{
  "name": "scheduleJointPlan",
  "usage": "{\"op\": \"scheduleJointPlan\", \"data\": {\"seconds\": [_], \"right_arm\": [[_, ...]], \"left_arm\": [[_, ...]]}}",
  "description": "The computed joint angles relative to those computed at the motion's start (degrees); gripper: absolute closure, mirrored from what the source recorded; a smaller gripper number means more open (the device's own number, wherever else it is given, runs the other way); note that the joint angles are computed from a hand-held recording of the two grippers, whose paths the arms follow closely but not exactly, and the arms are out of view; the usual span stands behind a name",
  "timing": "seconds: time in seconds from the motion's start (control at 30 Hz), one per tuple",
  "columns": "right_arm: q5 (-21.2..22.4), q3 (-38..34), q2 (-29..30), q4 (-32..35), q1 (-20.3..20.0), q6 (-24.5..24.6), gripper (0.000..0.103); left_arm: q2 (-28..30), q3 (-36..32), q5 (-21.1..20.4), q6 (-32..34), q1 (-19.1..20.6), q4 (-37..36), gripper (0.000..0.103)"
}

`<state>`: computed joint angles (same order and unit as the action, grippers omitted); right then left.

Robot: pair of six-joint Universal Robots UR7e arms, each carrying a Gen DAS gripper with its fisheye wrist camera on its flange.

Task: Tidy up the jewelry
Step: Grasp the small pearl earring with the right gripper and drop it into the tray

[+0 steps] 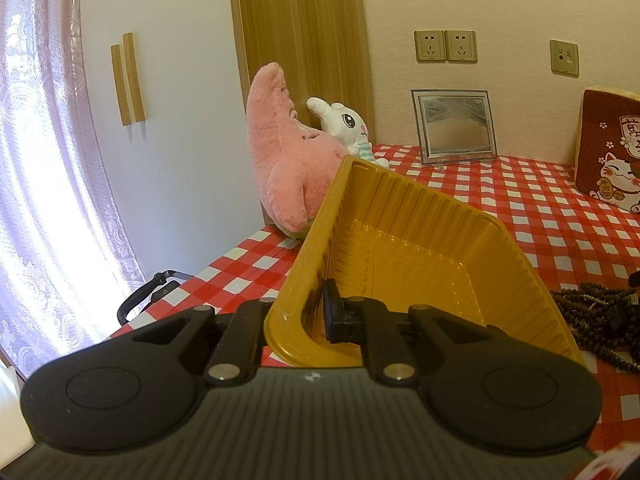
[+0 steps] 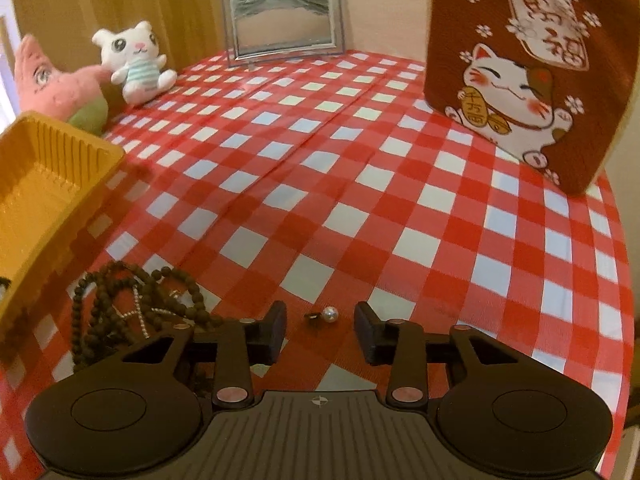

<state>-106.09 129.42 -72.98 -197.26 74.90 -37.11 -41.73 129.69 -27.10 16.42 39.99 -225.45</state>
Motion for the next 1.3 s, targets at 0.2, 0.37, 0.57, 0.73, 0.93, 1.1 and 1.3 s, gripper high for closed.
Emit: {"op": "scheduleJointPlan", "data": {"seconds": [0.2,0.37,0.57,0.73,0.93,1.1,1.3], "right_arm": [[-0.8,0.0,1.1,-1.9,0.2,-4.4,0.084],[0.2,0.9,-0.1,-2.0,0.3,-5.6,0.084],[5.7,2.7,-4.4,3.2,2.7,-3.8,0.084],[12.4,3.0,-5.1,9.9,6.9,-1.8,0.084],[18.3,0.1,0.6,14.8,12.9,0.5,0.084],[18.2,-2.8,7.1,16.5,17.1,-0.6,0.084],[13.9,-5.0,12.7,16.2,19.2,-1.4,0.083]], "left_arm": [[0.0,0.0,0.0,0.0,0.0,0.0,0.091],[-0.1,0.0,0.0,-0.1,0.0,0.2,0.091],[0.5,-0.4,-0.1,0.8,0.1,-0.8,0.091],[0.8,-0.4,-0.2,1.0,0.2,-1.2,0.091],[0.6,-0.4,-0.2,0.6,0.4,-0.6,0.091],[0.7,-0.6,-0.2,0.3,0.5,-1.0,0.091],[0.1,-0.4,-0.9,-0.2,0.9,-0.3,0.091]]}}
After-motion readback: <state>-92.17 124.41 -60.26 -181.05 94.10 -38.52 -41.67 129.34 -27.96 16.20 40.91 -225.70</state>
